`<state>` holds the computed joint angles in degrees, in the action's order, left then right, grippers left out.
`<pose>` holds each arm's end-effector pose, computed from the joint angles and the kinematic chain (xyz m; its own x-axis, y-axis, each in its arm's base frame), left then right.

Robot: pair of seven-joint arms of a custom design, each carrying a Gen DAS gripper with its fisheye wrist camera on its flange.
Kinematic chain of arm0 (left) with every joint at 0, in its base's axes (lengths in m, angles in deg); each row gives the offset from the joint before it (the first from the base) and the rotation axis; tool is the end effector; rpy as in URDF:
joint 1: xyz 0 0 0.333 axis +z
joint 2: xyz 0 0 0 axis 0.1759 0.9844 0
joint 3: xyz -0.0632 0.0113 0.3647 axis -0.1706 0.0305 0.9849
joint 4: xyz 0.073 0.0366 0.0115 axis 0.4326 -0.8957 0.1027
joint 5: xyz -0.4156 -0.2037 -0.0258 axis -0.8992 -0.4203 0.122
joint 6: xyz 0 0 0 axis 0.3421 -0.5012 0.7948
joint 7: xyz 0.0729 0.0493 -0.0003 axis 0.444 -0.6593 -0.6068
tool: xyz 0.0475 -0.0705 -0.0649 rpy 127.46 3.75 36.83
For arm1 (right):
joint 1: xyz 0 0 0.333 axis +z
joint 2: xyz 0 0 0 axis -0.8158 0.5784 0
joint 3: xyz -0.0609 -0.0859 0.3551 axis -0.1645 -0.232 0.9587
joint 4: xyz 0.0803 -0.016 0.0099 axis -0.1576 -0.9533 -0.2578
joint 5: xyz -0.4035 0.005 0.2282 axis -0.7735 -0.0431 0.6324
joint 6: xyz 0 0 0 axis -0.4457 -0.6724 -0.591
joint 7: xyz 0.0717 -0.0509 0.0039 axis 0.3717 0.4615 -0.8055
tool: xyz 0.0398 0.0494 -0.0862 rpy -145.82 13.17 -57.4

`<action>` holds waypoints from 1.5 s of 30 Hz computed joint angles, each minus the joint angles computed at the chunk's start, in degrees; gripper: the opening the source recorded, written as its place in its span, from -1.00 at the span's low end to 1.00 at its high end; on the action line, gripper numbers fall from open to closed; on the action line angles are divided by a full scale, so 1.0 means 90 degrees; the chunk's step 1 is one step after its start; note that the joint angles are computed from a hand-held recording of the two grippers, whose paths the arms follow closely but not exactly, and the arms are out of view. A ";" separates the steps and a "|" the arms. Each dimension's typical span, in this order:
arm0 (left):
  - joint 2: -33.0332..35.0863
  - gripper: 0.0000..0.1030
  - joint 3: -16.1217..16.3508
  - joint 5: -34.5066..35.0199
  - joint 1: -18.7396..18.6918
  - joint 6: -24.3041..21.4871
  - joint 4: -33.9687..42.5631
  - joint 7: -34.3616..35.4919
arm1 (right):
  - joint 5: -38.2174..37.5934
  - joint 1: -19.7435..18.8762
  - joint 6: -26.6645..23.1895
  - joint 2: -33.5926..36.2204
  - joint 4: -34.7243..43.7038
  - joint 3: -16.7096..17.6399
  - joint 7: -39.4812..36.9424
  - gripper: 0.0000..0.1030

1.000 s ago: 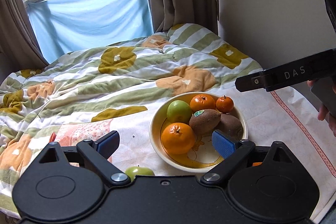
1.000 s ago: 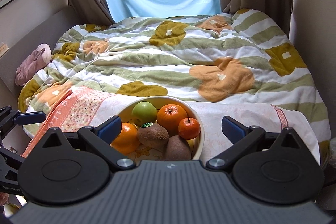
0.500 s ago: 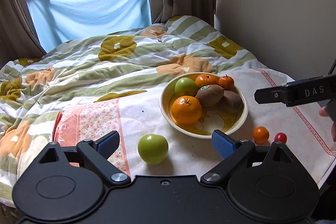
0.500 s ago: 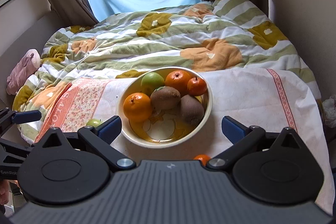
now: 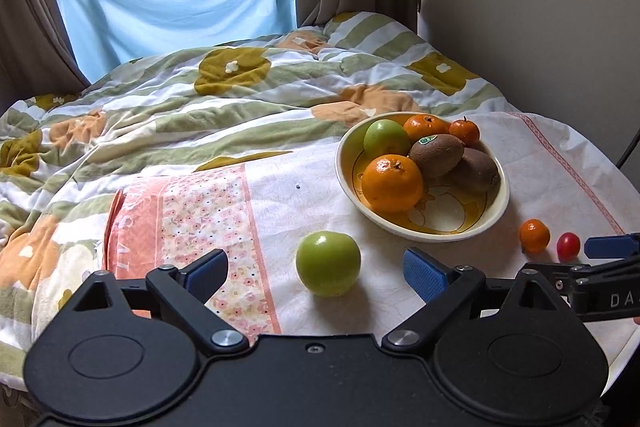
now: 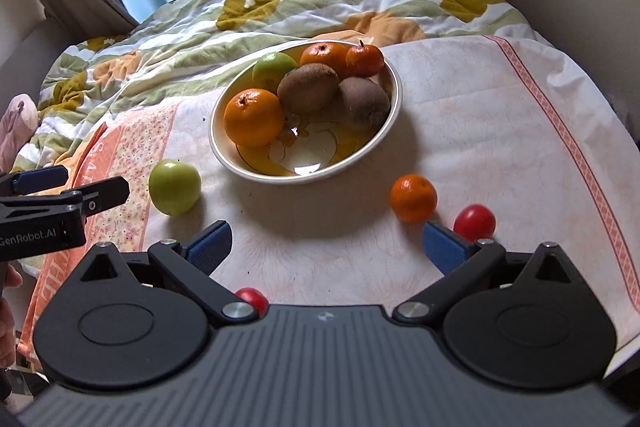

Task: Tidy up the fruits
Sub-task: 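Grasp the green apple with the left tool while the right tool grasps a red tomato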

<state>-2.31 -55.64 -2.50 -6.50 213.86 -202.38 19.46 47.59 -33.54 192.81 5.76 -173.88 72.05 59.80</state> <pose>0.4637 -0.3361 0.5192 0.2218 -0.9726 -0.0698 -0.7173 -0.1143 -0.6873 0.5144 0.2652 0.5109 0.3620 -0.9106 -0.1996 -0.7954 -0.1901 -0.5755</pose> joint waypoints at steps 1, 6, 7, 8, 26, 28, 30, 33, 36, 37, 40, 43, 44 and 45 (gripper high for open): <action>-0.0031 0.87 0.0064 -0.0030 0.0003 0.0138 -0.0081 0.0139 | -0.0413 -0.0148 0.0105 -0.0061 -0.0120 0.0206 0.0573 1.00; -0.0056 0.87 0.0222 -0.0045 0.0095 0.0873 -0.0386 0.0994 | -0.1893 -0.0542 0.0252 -0.0233 -0.0462 0.0846 0.2791 1.00; -0.0042 0.87 0.0259 -0.0076 0.0123 0.1038 -0.0441 0.1128 | -0.2111 -0.0568 0.0254 -0.0240 -0.0494 0.0915 0.3114 1.00; -0.0027 0.87 0.0301 -0.0123 0.0160 0.1228 -0.0504 0.1222 | -0.2371 -0.0616 0.0246 -0.0243 -0.0521 0.1010 0.3495 1.00; 0.0867 0.31 0.0605 -0.0773 0.0470 0.2506 -0.0443 0.2719 | -0.3891 -0.0066 -0.0122 0.0017 -0.0468 0.1015 0.5852 0.78; 0.0894 0.17 0.0643 -0.1003 0.0465 0.2631 -0.0479 0.2885 | -0.4043 -0.0076 -0.0117 0.0043 -0.0466 0.1017 0.6062 0.78; 0.0917 0.17 0.0645 -0.1067 0.0473 0.2711 -0.0481 0.2923 | -0.4058 -0.0034 -0.0103 0.0050 -0.0475 0.0978 0.6111 0.76; 0.0891 0.16 0.0651 -0.1162 0.0480 0.2767 -0.0521 0.2996 | -0.4069 0.0019 -0.0070 0.0055 -0.0477 0.0931 0.6063 0.61; 0.0817 0.16 0.0635 -0.1250 0.0478 0.2756 -0.0586 0.3038 | -0.4082 0.0041 -0.0023 0.0083 -0.0465 0.0909 0.6012 0.53; 0.0786 0.16 0.0621 -0.1235 0.0480 0.2740 -0.0609 0.3031 | -0.4081 0.0048 0.0000 0.0094 -0.0466 0.0901 0.5995 0.52; 0.0670 0.16 0.0585 -0.1272 0.0463 0.2694 -0.0716 0.3056 | -0.4147 0.0046 0.0076 0.0118 -0.0475 0.0896 0.5970 0.49; 0.0524 0.16 0.0526 -0.1237 0.0457 0.2629 -0.0840 0.2977 | -0.4233 0.0044 0.0122 0.0163 -0.0451 0.0892 0.5902 0.45; 0.0473 0.16 0.0506 -0.1234 0.0452 0.2599 -0.0880 0.2949 | -0.4238 0.0051 0.0139 0.0178 -0.0442 0.0881 0.5864 0.41; 0.0420 0.16 0.0492 -0.1248 0.0444 0.2574 -0.0926 0.2935 | -0.4245 0.0055 0.0163 0.0192 -0.0435 0.0869 0.5825 0.39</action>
